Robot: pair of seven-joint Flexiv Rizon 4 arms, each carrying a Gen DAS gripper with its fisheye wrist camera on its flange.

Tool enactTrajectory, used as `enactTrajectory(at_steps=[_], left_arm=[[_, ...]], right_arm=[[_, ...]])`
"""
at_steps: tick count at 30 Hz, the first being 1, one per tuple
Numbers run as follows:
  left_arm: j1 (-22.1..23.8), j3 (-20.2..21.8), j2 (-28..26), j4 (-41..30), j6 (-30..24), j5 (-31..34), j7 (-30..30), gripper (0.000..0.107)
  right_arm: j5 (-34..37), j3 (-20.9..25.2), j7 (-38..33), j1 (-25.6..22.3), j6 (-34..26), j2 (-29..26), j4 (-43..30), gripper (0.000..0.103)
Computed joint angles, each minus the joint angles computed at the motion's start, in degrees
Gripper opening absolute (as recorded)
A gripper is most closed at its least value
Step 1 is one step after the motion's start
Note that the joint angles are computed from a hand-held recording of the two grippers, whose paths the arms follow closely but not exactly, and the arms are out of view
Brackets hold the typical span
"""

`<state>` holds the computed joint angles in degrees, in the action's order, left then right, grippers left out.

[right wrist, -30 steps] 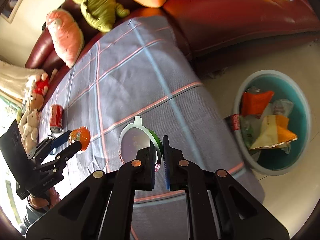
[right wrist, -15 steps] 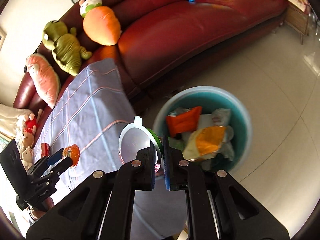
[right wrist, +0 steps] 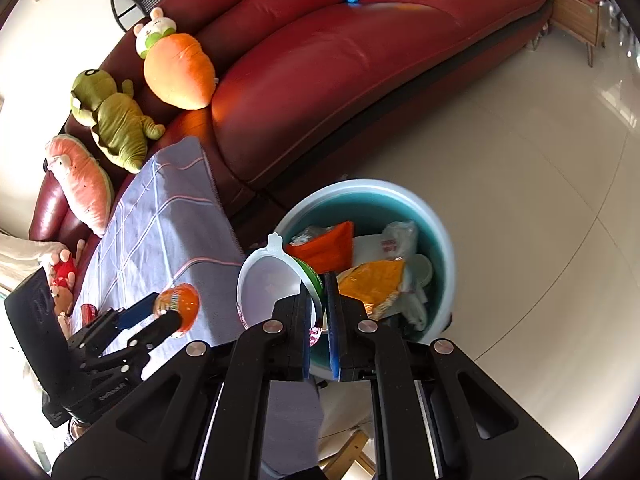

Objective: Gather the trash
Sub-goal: 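Carry the egg capsule and white cup in both tools over the bucket, then open the left tool to drop the egg capsule while the right tool drops the cup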

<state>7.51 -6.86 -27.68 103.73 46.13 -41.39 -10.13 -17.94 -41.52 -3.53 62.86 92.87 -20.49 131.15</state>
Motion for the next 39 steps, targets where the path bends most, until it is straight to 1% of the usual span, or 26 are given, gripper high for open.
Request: enactTrajectory(at_steps=[6,10,15,17,19,21,24,26,27,28,31,32,33,34,36,37,38,39], left_arm=[[-2.0,-0.3,-1.0,0.1,1.4,2.1,-1.5,0.054],[-2.8,-0.4,-2.3,-0.6,2.0,4.0,-2.9,0.054],[-3.4,-0.4,-3.8,-2.0,2.4,6.5,-5.8,0.055],[-3.5,-0.4,-4.2,-2.4,2.4,7.4,-6.8,0.060],[-3.4,-0.6,-4.4,-2.4,2.8,7.7,-7.3,0.070],[-2.8,-1.1,-4.2,-2.0,3.5,7.2,-6.9,0.076],[-2.2,-1.2,-3.8,-1.7,3.4,6.9,-6.6,0.076],[-1.7,-1.2,-3.5,-1.3,3.4,6.4,-6.1,0.080],[-1.5,-1.2,-3.2,-1.0,3.7,6.1,-5.9,0.087],[-1.1,-1.4,-2.9,-0.5,3.9,5.6,-5.5,0.088],[-0.4,-1.1,-2.5,-0.5,2.7,5.1,-4.7,0.089],[-0.3,-1.0,-2.4,-0.5,2.5,5.0,-4.5,0.089],[-0.1,-0.8,-2.2,-0.4,2.2,4.9,-4.3,0.090],[0.1,-0.6,-2.0,-0.3,1.9,4.8,-4.0,0.094],[0.5,-0.4,-1.6,0.2,1.9,4.1,-3.6,0.097],[0.8,-0.3,-1.4,0.3,1.6,3.8,-3.4,0.097],[0.9,-0.1,-1.2,0.6,1.4,3.5,-3.3,0.097],[1.0,0.1,-1.2,0.5,1.1,3.5,-3.4,0.097]], right_arm=[[1.8,-0.1,-0.6,-0.4,1.1,0.2,1.9,0.008],[4.0,1.9,-1.6,-2.1,1.2,-0.3,1.8,0.008],[4.7,4.1,-2.1,-4.1,0.7,-0.6,1.1,0.008],[4.4,4.9,-2.1,-4.9,0.5,-0.6,0.8,0.008],[3.8,6.0,-2.1,-6.0,0.1,-0.6,0.3,0.008],[3.1,6.8,-1.8,-6.8,0.0,-0.7,0.0,0.008],[2.2,8.0,-1.2,-8.0,-0.2,-1.0,-0.5,0.008],[1.4,9.5,-1.1,-9.4,-0.6,-1.2,-1.2,0.008],[1.0,10.1,-1.0,-10.0,-0.8,-1.2,-1.5,0.008],[0.6,11.0,-0.9,-10.9,-1.1,-1.4,-2.0,0.008],[-0.9,14.1,-0.5,-13.9,-2.1,-2.0,-3.8,0.008],[-1.6,14.3,0.0,-14.2,-2.0,-2.0,-3.8,0.008],[-2.0,15.6,0.0,-15.5,-2.4,-2.1,-4.4,0.008],[-2.5,17.0,0.0,-16.8,-2.9,-2.4,-5.2,0.009],[-3.7,19.7,-0.1,-19.2,-3.8,-2.9,-6.8,0.014],[-4.2,20.5,0.1,-19.9,-4.2,-3.2,-7.4,0.033],[-4.9,20.9,0.6,-20.4,-4.4,-3.3,-7.8,0.057],[-6.0,20.4,1.5,-20.0,-4.7,-3.3,-8.0,0.062]])
